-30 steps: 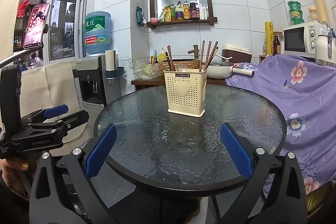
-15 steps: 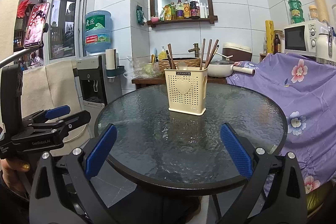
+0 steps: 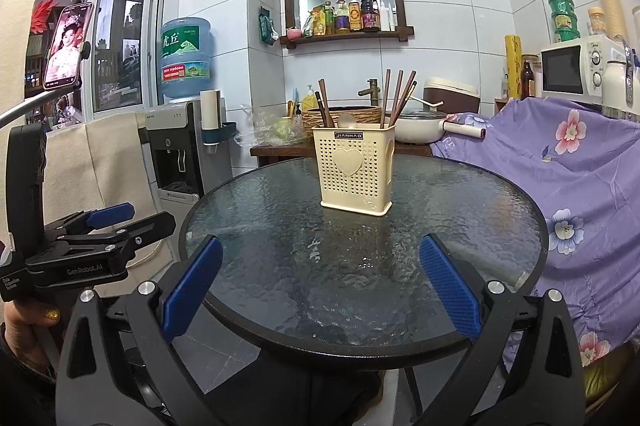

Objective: Organize utensils

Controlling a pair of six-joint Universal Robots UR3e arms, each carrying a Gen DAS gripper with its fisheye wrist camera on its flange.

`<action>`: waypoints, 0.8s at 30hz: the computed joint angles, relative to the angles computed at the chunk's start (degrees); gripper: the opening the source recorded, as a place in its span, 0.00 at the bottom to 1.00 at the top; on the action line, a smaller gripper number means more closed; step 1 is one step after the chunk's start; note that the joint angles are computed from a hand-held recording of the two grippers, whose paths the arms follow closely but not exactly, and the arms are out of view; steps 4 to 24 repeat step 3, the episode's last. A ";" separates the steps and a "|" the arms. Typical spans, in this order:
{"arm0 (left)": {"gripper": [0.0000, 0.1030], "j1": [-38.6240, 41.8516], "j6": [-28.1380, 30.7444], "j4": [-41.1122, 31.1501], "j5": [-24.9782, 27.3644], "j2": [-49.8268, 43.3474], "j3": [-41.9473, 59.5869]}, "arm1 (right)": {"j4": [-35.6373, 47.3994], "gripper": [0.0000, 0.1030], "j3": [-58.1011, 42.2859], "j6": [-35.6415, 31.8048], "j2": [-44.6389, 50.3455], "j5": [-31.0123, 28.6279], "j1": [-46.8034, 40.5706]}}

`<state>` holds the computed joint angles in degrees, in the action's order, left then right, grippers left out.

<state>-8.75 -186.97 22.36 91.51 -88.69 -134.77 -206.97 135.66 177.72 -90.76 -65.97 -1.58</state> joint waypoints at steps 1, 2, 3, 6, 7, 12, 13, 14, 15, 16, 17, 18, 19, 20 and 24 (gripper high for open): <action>0.94 -0.08 -0.03 -0.01 0.06 -0.04 -0.04 | 0.15 0.94 -0.07 -0.06 0.04 0.12 -0.06; 0.94 -0.12 0.00 0.01 0.19 -0.06 -0.07 | 0.16 0.94 -0.01 -0.10 0.04 0.18 -0.11; 0.94 -0.13 0.03 0.12 0.24 -0.08 -0.10 | 0.08 0.94 0.13 -0.13 0.01 0.21 -0.14; 0.94 -0.13 0.03 0.12 0.24 -0.08 -0.10 | 0.08 0.94 0.13 -0.13 0.01 0.21 -0.14; 0.94 -0.13 0.03 0.12 0.24 -0.08 -0.10 | 0.08 0.94 0.13 -0.13 0.01 0.21 -0.14; 0.94 -0.13 0.03 0.12 0.24 -0.08 -0.10 | 0.08 0.94 0.13 -0.13 0.01 0.21 -0.14; 0.94 -0.13 0.03 0.12 0.24 -0.08 -0.10 | 0.08 0.94 0.13 -0.13 0.01 0.21 -0.14; 0.94 -0.13 0.03 0.12 0.24 -0.08 -0.10 | 0.08 0.94 0.13 -0.13 0.01 0.21 -0.14; 0.94 -0.13 0.03 0.12 0.24 -0.08 -0.10 | 0.08 0.94 0.13 -0.13 0.01 0.21 -0.14; 0.94 -0.13 0.03 0.12 0.24 -0.08 -0.10 | 0.08 0.94 0.13 -0.13 0.01 0.21 -0.14; 0.94 -0.13 0.03 0.12 0.24 -0.08 -0.10 | 0.08 0.94 0.13 -0.13 0.01 0.21 -0.14; 0.94 -0.13 0.03 0.12 0.24 -0.08 -0.10 | 0.08 0.94 0.13 -0.13 0.01 0.21 -0.14; 0.94 -0.13 0.03 0.12 0.24 -0.08 -0.10 | 0.08 0.94 0.13 -0.13 0.01 0.21 -0.14; 0.94 -0.13 0.03 0.12 0.24 -0.08 -0.10 | 0.08 0.94 0.13 -0.13 0.01 0.21 -0.14; 0.94 -0.13 0.03 0.12 0.24 -0.08 -0.10 | 0.08 0.94 0.13 -0.13 0.01 0.21 -0.14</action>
